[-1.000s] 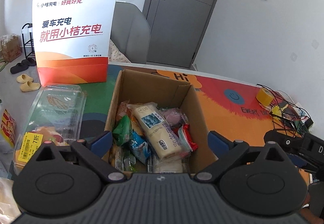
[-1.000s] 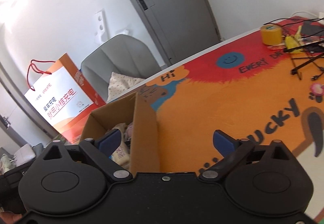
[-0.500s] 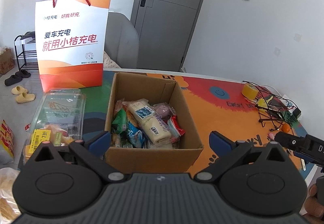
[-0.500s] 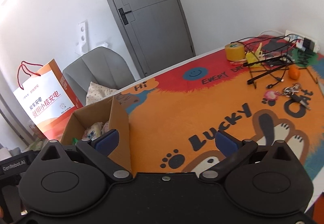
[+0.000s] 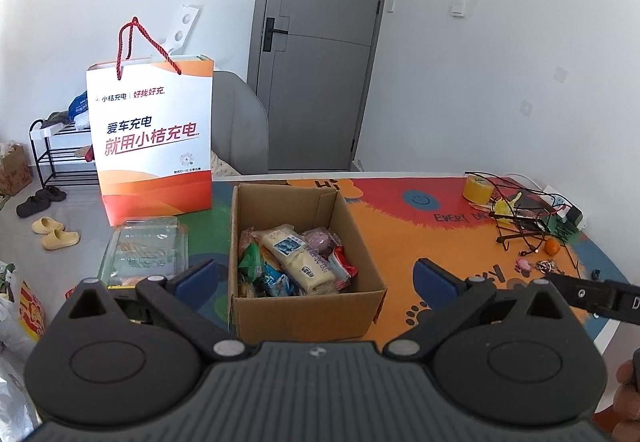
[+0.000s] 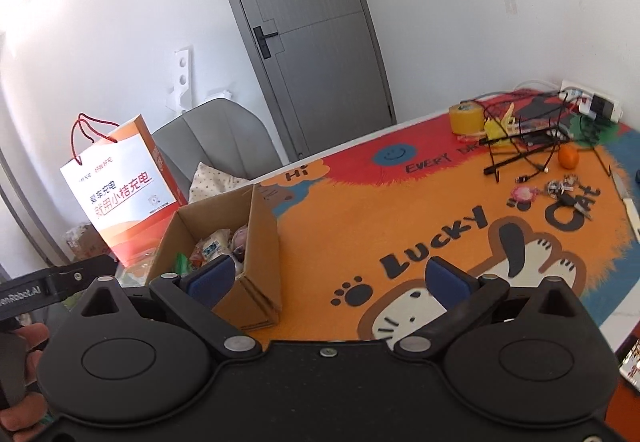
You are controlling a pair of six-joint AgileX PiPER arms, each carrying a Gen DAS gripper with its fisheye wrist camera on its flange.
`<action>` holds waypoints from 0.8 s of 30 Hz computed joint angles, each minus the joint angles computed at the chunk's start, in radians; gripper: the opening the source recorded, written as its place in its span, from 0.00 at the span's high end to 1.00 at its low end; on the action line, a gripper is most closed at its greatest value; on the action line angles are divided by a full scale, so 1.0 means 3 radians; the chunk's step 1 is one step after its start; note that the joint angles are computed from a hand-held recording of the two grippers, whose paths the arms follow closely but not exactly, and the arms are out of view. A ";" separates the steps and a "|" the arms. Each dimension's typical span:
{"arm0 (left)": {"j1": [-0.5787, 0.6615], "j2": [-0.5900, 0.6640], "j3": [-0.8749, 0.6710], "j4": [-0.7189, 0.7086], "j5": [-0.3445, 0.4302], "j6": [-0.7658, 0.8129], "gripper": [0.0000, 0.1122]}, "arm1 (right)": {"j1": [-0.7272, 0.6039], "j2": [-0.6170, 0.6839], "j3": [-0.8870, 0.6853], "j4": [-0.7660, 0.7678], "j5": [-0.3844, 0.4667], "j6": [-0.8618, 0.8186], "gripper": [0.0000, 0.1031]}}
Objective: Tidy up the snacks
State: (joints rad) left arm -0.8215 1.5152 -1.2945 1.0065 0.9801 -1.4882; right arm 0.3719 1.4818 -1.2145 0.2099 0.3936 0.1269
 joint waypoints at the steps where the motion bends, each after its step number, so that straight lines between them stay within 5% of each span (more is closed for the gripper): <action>1: -0.0012 -0.0010 0.0008 -0.0013 0.0006 0.0027 0.09 | -0.0012 -0.0034 0.0008 0.0033 0.0022 -0.0022 0.00; 9: -0.0074 -0.0130 0.0131 0.0012 0.0070 0.0105 0.09 | 0.0071 -0.0268 0.0104 -0.0383 -0.0073 0.0289 0.00; 24: -0.0097 -0.0205 0.0177 -0.0042 -0.0042 0.0164 0.09 | 0.0071 -0.0340 0.0129 -0.0390 -0.0047 0.0180 0.00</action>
